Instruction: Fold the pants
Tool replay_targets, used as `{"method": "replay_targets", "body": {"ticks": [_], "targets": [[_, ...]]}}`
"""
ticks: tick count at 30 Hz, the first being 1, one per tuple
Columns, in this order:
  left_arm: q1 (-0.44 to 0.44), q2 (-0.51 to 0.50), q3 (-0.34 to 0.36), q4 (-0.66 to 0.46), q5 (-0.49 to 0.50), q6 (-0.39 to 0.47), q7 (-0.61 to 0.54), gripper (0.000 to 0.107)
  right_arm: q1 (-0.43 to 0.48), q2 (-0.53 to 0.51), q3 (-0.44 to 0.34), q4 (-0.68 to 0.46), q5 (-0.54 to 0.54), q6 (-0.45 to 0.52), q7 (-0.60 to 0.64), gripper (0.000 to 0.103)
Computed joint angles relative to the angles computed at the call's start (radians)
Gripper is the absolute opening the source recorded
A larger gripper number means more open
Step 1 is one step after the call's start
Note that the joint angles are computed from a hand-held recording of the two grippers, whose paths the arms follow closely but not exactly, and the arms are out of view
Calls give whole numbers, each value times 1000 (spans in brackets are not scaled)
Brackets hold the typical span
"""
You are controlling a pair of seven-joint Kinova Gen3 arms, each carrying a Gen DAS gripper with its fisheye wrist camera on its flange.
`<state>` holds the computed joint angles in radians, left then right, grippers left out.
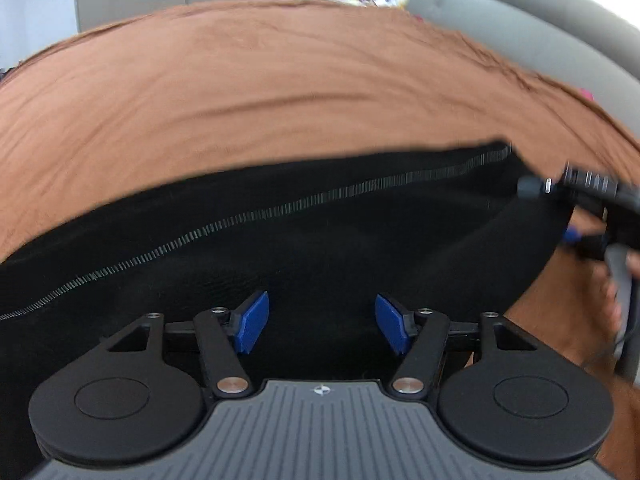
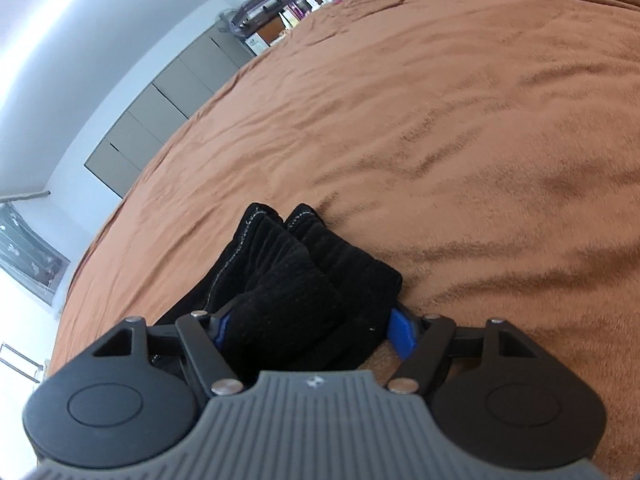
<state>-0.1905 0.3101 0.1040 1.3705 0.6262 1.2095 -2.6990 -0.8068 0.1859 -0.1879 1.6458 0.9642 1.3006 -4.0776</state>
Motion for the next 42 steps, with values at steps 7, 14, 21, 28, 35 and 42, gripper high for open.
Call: {"method": "replay_targets", "body": {"ticks": [7, 14, 21, 28, 35, 42], "targets": [[0, -2, -4, 16, 17, -17, 32, 66, -51, 54, 12, -37, 50, 86, -29, 61], [3, -1, 1, 30, 11, -33, 19, 63, -94, 73, 26, -107, 116, 146, 50, 43], [-35, -13, -2, 48, 55, -11, -44, 63, -135, 101, 38, -207, 250, 132, 143, 29], [-94, 19, -19, 2, 92, 86, -53, 62, -165, 185, 113, -380, 309, -60, 328, 26], [-158, 12, -47, -42, 69, 154, -68, 57, -96, 311, 63, -581, 202, -274, 612, 24], [-226, 52, -69, -112, 37, 180, -73, 46, -69, 431, 64, -726, -39, -346, 855, 24]]}}
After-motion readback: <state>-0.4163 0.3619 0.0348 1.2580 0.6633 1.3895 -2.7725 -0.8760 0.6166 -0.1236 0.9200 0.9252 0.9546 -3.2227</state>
